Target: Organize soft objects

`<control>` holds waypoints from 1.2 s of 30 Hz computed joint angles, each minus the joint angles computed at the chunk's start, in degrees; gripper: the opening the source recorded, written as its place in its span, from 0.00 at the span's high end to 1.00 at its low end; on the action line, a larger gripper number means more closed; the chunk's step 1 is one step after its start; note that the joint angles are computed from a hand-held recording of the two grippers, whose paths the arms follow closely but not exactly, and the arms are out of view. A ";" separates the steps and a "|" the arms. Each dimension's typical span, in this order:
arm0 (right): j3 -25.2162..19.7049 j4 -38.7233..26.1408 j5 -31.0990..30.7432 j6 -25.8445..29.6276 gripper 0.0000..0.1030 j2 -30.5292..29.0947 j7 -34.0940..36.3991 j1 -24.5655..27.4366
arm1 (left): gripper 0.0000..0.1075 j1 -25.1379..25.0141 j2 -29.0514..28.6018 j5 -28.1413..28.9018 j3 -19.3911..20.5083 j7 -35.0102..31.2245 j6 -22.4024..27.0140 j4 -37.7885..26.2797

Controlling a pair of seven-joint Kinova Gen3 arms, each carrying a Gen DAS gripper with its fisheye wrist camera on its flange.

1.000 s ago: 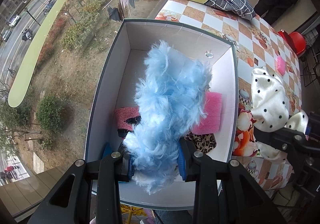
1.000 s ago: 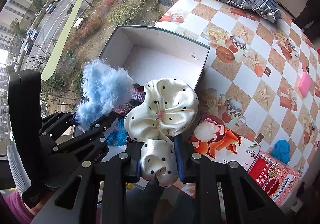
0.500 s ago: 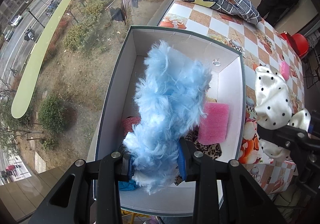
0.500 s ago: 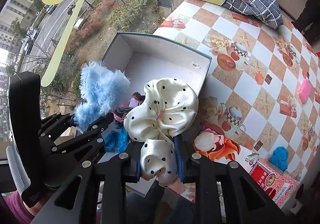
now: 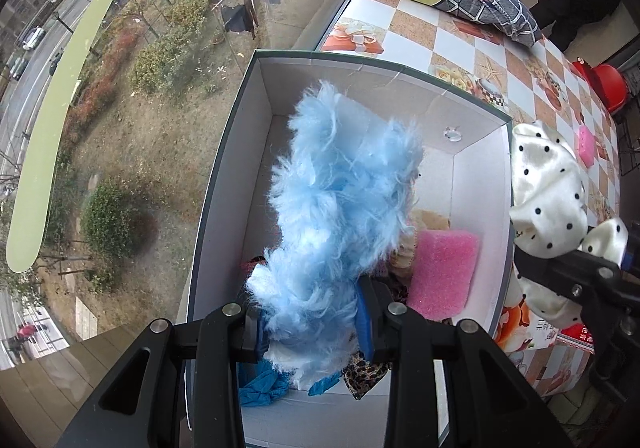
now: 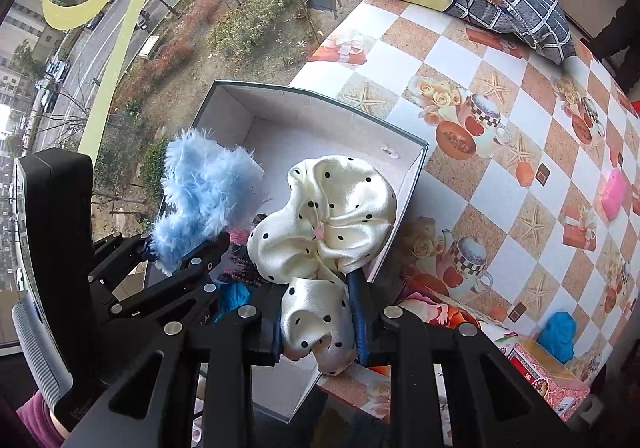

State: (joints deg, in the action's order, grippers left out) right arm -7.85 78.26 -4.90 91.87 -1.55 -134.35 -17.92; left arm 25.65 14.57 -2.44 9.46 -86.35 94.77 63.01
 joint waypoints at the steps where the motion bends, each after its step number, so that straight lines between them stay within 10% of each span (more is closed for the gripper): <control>1: 0.06 0.08 -0.12 -0.02 0.75 0.08 0.10 0.06 | 0.67 0.07 0.14 -0.06 0.03 0.02 0.06 -0.07; 16: 0.36 0.32 -0.82 -0.32 0.75 0.84 0.90 0.35 | 0.65 -0.34 0.83 1.08 -0.10 -0.03 1.20 -1.10; 19: 0.50 0.06 -1.22 -0.46 0.75 1.10 1.60 0.44 | 0.46 -1.86 0.15 3.91 0.00 -1.29 0.46 -0.58; 21: 0.57 -0.33 -1.45 -0.16 0.66 1.44 1.86 0.47 | 0.27 -1.26 -0.75 2.85 0.18 -1.80 -0.48 0.08; 23: 0.57 -0.53 -1.08 -0.22 0.32 1.31 1.53 0.45 | 0.25 -1.00 -1.53 2.38 0.43 -2.67 -1.03 0.63; 27: 0.72 -1.74 -1.11 1.20 0.30 1.90 1.85 0.54 | 0.24 -3.20 -2.45 6.38 0.40 -4.64 -0.78 1.20; 30: 1.09 -1.83 -2.06 1.92 0.27 2.10 1.66 0.88 | 0.05 -3.60 -3.43 6.79 0.42 -4.84 -1.27 1.65; 32: 1.05 -1.59 -1.96 1.92 0.00 1.79 0.94 0.93 | 0.05 -4.62 -4.47 8.78 0.25 -5.26 -3.14 3.13; 36: 1.22 -1.38 -2.45 1.56 0.00 0.87 0.64 1.24 | 0.05 -7.09 -5.26 14.25 0.27 -7.65 -5.60 5.28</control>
State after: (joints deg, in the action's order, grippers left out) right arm -6.63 76.88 -7.35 93.43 -0.68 -133.71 -16.68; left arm 18.56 9.31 11.81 9.74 -94.00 89.17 68.29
